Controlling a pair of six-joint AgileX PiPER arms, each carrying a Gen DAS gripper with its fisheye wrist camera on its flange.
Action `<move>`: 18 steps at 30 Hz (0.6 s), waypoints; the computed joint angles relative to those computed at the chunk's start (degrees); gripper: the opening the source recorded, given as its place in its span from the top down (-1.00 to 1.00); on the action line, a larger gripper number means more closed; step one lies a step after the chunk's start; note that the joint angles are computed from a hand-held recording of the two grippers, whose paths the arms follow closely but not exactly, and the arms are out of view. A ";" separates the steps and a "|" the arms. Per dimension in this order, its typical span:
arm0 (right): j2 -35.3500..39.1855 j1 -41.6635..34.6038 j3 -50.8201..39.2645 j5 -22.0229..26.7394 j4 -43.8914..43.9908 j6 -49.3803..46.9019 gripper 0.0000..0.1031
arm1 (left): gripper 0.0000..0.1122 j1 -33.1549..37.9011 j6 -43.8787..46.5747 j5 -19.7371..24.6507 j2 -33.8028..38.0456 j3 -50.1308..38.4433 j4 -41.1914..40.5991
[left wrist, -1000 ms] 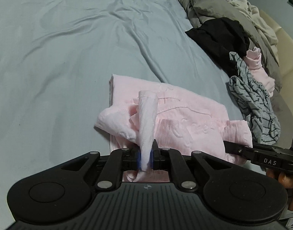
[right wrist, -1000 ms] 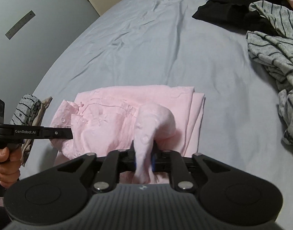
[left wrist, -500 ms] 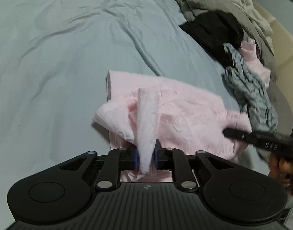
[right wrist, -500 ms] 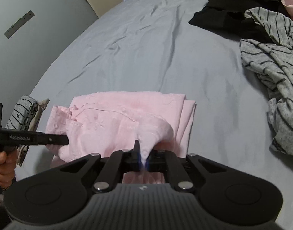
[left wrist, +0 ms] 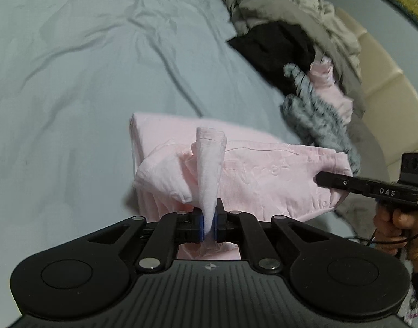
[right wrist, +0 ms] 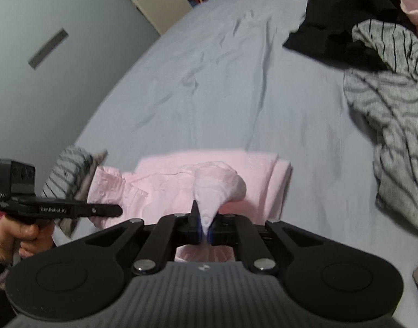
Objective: Fold clothes
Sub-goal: 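Fold the shoulder end with both grippers over onto the folded cuff end, then open both grippers and release the folded sleepsuit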
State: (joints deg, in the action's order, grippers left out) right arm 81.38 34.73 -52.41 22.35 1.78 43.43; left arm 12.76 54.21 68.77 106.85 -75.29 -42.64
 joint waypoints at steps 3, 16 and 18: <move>2.56 1.96 0.83 -0.79 -3.49 4.72 0.90 | 0.92 -1.19 0.57 -3.27 -0.28 2.88 1.52; 7.14 7.92 -1.70 3.98 -20.33 21.31 0.76 | 0.80 -3.98 -2.50 -9.39 -3.17 6.77 4.69; 6.65 9.79 -3.22 7.40 -23.26 23.93 0.70 | 0.77 -4.04 -3.73 -9.66 -5.13 7.40 5.42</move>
State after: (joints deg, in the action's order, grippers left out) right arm 88.03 44.51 -55.63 29.76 -21.47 67.36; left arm 8.71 50.48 59.11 101.72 -67.89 -37.22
